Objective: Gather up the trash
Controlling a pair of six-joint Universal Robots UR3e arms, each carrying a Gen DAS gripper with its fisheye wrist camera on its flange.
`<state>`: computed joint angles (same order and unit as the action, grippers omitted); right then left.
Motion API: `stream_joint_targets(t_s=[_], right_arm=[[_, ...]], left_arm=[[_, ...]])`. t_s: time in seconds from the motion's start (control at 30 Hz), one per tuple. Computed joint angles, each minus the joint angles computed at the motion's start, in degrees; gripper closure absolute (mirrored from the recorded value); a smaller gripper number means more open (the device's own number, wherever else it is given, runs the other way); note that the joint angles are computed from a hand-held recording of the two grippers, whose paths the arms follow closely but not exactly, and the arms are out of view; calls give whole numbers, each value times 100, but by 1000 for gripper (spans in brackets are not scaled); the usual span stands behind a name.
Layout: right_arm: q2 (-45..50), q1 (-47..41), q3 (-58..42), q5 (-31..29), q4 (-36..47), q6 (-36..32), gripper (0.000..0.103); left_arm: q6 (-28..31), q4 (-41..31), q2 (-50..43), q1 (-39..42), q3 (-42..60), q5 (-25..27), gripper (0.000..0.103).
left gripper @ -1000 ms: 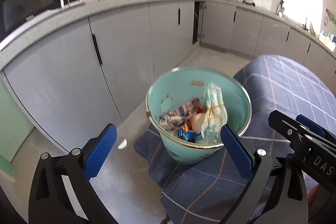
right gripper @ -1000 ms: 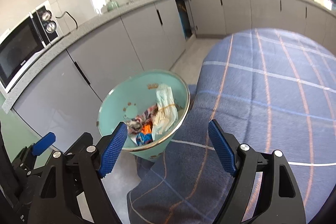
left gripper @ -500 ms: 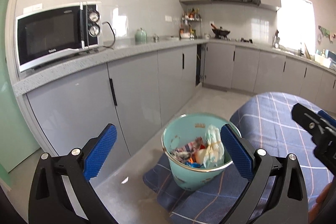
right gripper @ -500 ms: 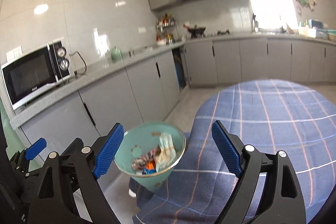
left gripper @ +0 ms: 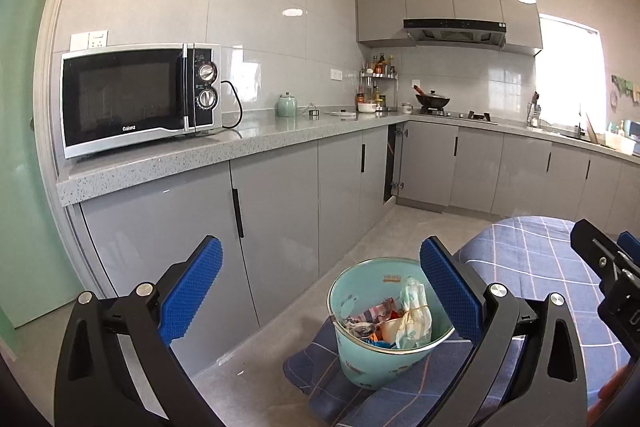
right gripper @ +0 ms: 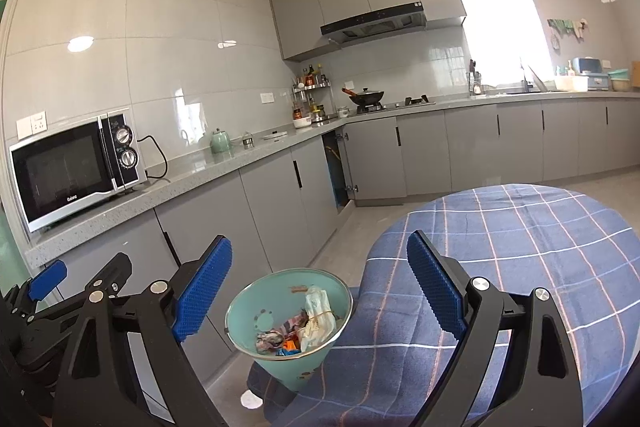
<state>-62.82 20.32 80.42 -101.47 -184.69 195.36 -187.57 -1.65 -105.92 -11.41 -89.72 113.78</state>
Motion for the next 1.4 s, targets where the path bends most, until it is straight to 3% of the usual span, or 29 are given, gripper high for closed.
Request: stream_joint_targets(t_s=[1.4], right_arm=[[-81,80,48,-118,51,198,15]], left_arm=[[102,151,158,65,-144,-96,6]])
